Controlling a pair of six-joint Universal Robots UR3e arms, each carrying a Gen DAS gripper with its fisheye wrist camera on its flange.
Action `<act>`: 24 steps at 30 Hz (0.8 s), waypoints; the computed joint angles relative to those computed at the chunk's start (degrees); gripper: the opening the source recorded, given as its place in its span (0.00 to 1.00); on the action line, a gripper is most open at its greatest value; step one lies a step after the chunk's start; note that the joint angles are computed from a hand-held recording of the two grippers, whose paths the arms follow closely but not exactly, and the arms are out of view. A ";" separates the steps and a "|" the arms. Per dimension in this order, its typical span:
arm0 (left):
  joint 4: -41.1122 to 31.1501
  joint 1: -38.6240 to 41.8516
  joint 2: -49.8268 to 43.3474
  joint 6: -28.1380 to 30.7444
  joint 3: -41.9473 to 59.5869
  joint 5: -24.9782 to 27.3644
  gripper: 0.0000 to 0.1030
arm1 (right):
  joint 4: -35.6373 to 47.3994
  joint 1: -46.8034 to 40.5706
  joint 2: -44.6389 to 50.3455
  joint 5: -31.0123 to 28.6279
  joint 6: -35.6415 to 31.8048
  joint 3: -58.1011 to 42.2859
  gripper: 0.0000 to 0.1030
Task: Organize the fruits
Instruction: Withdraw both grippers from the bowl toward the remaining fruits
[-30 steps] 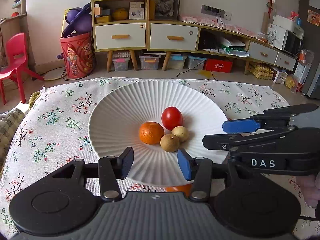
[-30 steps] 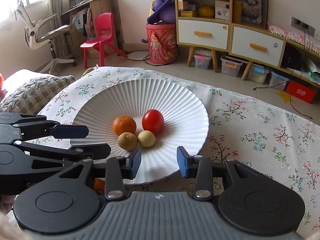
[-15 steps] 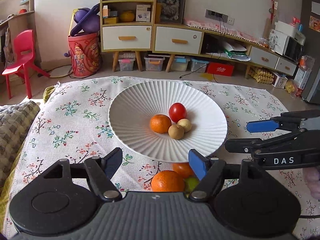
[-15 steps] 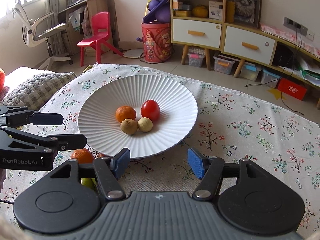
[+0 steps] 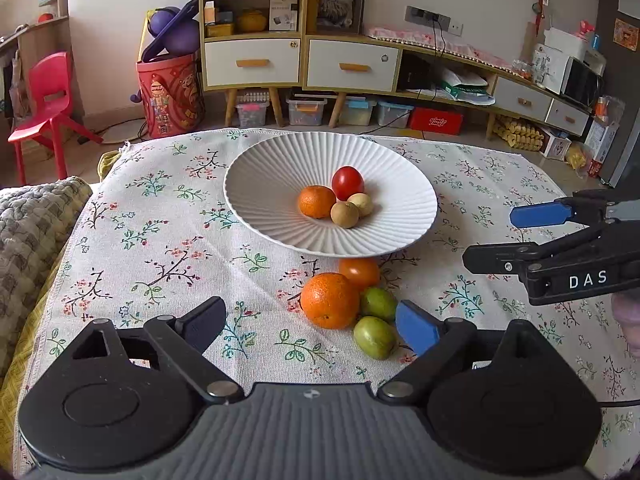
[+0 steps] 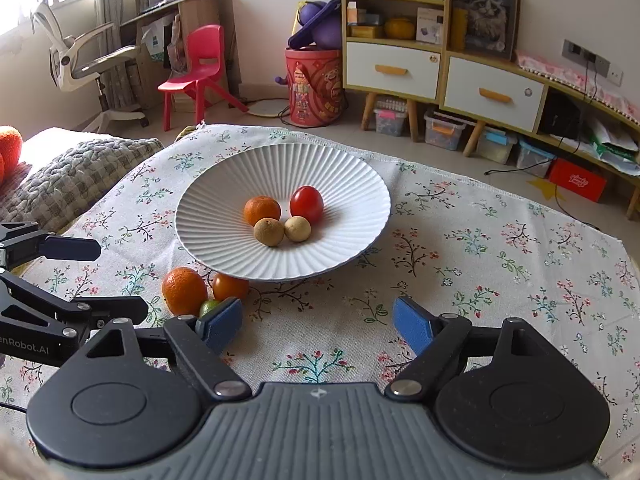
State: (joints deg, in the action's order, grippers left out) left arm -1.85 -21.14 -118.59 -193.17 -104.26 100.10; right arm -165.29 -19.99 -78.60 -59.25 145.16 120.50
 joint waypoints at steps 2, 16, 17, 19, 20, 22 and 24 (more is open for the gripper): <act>0.42 -0.38 0.23 -0.35 -0.66 0.56 0.86 | -0.57 -0.25 -0.69 0.12 -0.62 1.10 0.83; 2.31 -2.14 -2.16 -0.49 -3.42 2.62 0.89 | -2.11 -2.19 -2.22 -0.62 -4.35 6.15 0.93; 2.17 -2.29 -2.64 -0.45 -3.07 3.08 0.89 | -2.56 -2.06 -1.87 -0.95 -4.16 6.20 0.93; 2.09 -2.21 -3.11 -0.41 -2.77 3.22 0.89 | -3.13 -1.86 -1.44 -1.41 -3.89 6.31 0.93; 2.06 -2.13 -3.21 -0.51 -2.70 3.16 0.89 | -3.68 -1.85 -1.27 -1.51 -3.84 6.69 0.93; 2.14 -1.88 -3.40 -0.85 -2.56 2.82 0.88 | -3.95 -1.75 -0.98 -1.58 -3.86 6.69 0.93; 2.84 -1.85 -3.97 -0.91 -2.19 3.45 0.86 | -4.22 -1.53 -0.31 -1.86 -3.91 6.53 0.93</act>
